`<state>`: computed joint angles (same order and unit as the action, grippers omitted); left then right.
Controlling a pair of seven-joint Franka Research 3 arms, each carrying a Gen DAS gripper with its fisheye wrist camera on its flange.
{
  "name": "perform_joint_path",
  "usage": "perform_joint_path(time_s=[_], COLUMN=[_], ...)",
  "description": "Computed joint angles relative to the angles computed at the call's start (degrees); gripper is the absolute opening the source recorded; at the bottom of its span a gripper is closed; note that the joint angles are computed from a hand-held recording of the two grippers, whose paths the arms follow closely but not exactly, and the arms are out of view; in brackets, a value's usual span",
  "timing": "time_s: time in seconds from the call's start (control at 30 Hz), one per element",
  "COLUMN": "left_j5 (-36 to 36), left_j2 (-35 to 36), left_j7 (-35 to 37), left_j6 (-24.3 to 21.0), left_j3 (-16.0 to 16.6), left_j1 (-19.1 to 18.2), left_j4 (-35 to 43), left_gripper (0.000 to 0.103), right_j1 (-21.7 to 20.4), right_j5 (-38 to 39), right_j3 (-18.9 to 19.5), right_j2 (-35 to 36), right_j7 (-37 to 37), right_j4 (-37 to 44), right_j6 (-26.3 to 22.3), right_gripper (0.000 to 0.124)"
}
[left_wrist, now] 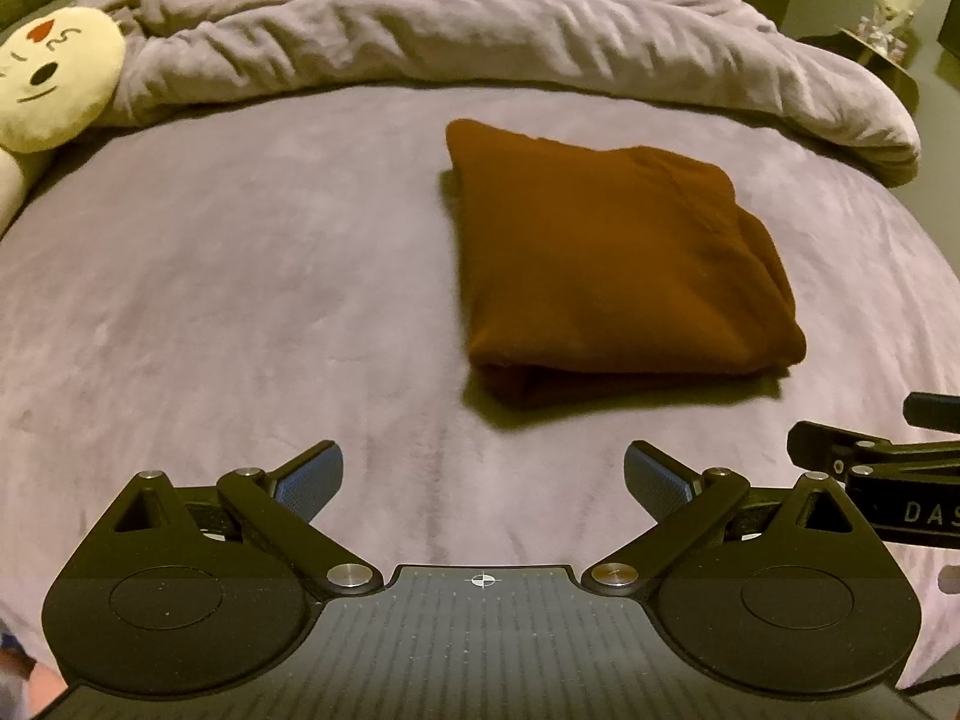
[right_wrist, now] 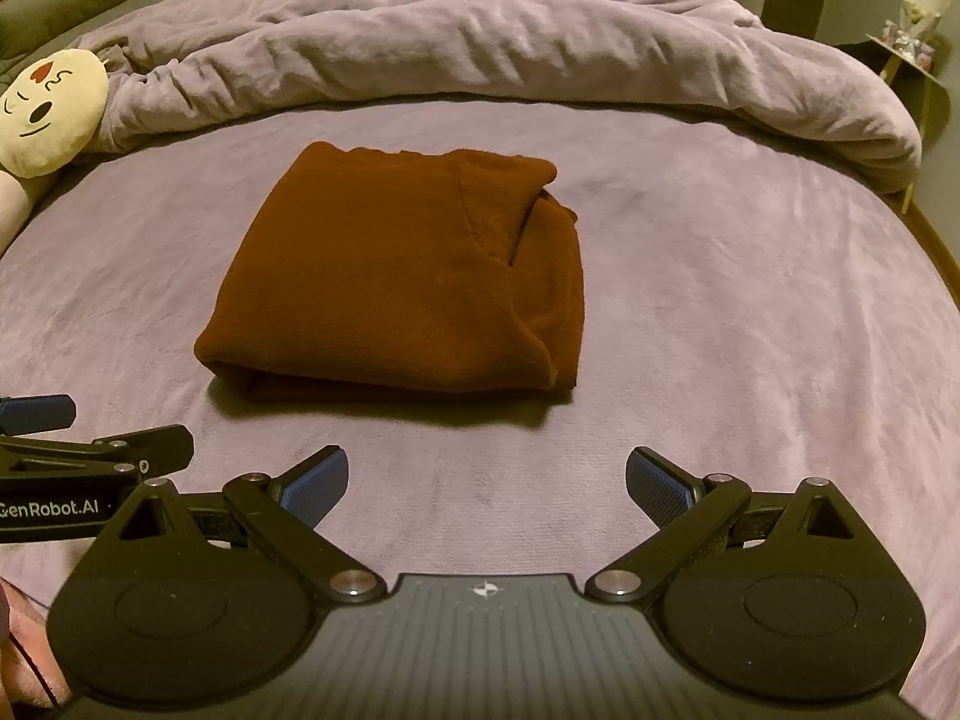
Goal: Fold small clothes
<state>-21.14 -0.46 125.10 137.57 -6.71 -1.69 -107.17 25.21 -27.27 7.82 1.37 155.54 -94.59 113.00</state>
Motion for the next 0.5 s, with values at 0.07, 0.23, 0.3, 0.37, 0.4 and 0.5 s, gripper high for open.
perform_joint_path(time_s=[0.07, 0.23, 0.3, 0.37, 0.4, 0.5], left_j5=[-0.1, -0.7, -0.4, -0.2, -0.4, -1.9], left_j2=[0.0, -0.1, -0.2, -0.2, -0.2, -0.4], left_j7=[0.1, 0.7, 0.5, 0.4, 0.5, 2.1], left_j6=[0.1, 0.2, 0.4, 0.4, 0.2, -0.4], left_j3=[0.0, 0.0, 0.0, 0.0, 0.0, 0.2], left_j1=[0.0, 0.0, 0.0, 0.0, -0.1, 0.0], left_j4=[0.0, -0.3, -0.3, -0.5, -0.4, -0.6], left_gripper=[0.102, 0.102, 0.102, 0.102, 0.102, 0.102], right_j1=[0.0, 0.0, 0.0, 0.0, 0.0, 0.0], right_j5=[0.0, -0.1, -0.1, -0.1, 0.0, 0.0], right_j3=[0.0, 0.0, 0.0, 0.0, 0.0, 0.0], right_j2=[0.0, -0.1, 0.0, -0.1, -0.1, -0.3], right_j7=[0.0, 0.0, 0.0, 0.1, 0.1, 0.5], right_j4=[0.0, -0.1, 0.0, -0.1, -0.1, -0.5], right_j6=[0.0, 0.0, -0.1, -0.1, -0.1, 0.0], right_gripper=[0.099, 0.099, 0.099, 0.099, 0.099, 0.099])
